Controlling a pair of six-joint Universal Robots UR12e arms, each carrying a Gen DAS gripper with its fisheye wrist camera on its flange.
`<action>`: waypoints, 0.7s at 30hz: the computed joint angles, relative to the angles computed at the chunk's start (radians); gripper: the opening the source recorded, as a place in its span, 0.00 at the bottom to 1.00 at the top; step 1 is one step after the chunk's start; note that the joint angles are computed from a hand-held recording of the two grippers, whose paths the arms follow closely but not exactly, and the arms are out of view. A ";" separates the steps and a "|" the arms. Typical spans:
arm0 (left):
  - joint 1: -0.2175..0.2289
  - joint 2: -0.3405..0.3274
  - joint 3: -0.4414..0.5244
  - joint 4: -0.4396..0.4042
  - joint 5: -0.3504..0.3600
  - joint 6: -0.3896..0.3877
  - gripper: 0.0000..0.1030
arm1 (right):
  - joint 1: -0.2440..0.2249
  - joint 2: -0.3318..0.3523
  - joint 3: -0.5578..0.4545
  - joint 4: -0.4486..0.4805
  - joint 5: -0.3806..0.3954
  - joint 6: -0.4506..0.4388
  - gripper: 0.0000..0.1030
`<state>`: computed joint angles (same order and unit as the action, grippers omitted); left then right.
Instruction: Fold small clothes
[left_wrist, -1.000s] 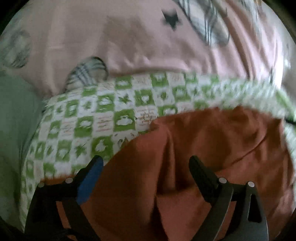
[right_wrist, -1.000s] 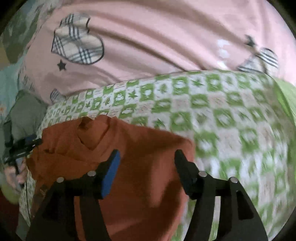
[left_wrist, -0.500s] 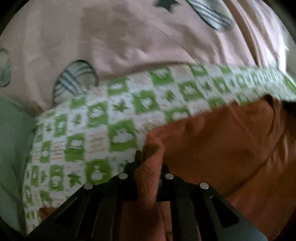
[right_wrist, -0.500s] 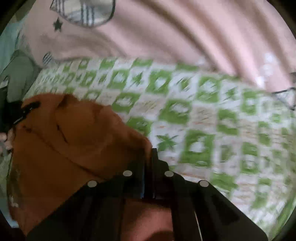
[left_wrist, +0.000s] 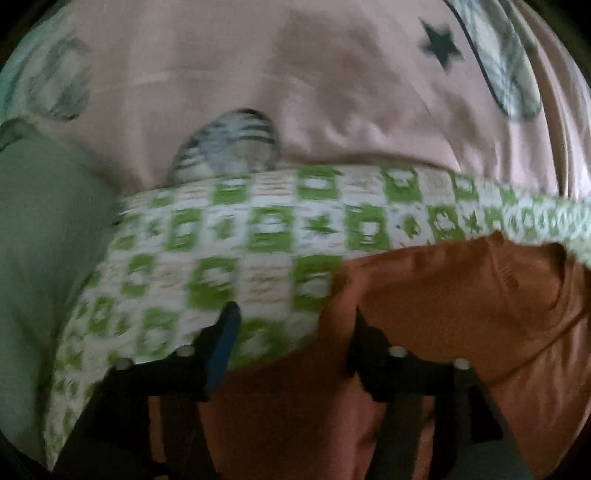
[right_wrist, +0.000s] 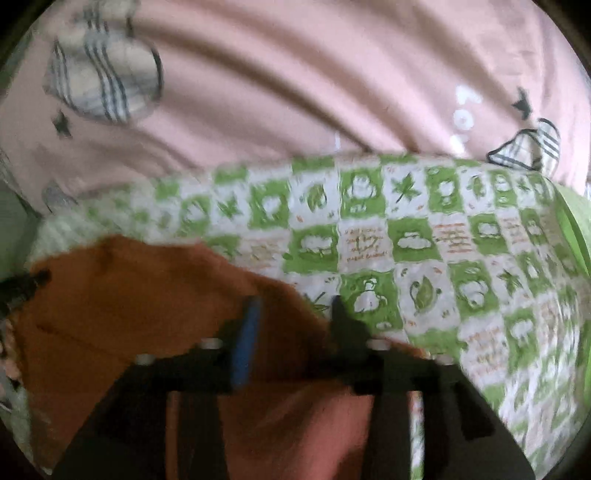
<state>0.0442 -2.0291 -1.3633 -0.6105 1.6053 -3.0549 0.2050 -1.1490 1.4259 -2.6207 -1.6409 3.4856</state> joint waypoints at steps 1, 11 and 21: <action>0.014 0.021 -0.022 0.003 -0.025 -0.017 0.60 | -0.003 -0.017 0.021 -0.019 0.030 0.014 0.51; 0.153 0.249 -0.316 0.078 -0.164 -0.116 0.66 | 0.067 -0.110 0.200 -0.129 0.261 0.110 0.57; 0.099 0.243 -0.351 0.069 -0.139 0.004 0.78 | 0.128 -0.125 0.264 -0.158 0.340 0.171 0.57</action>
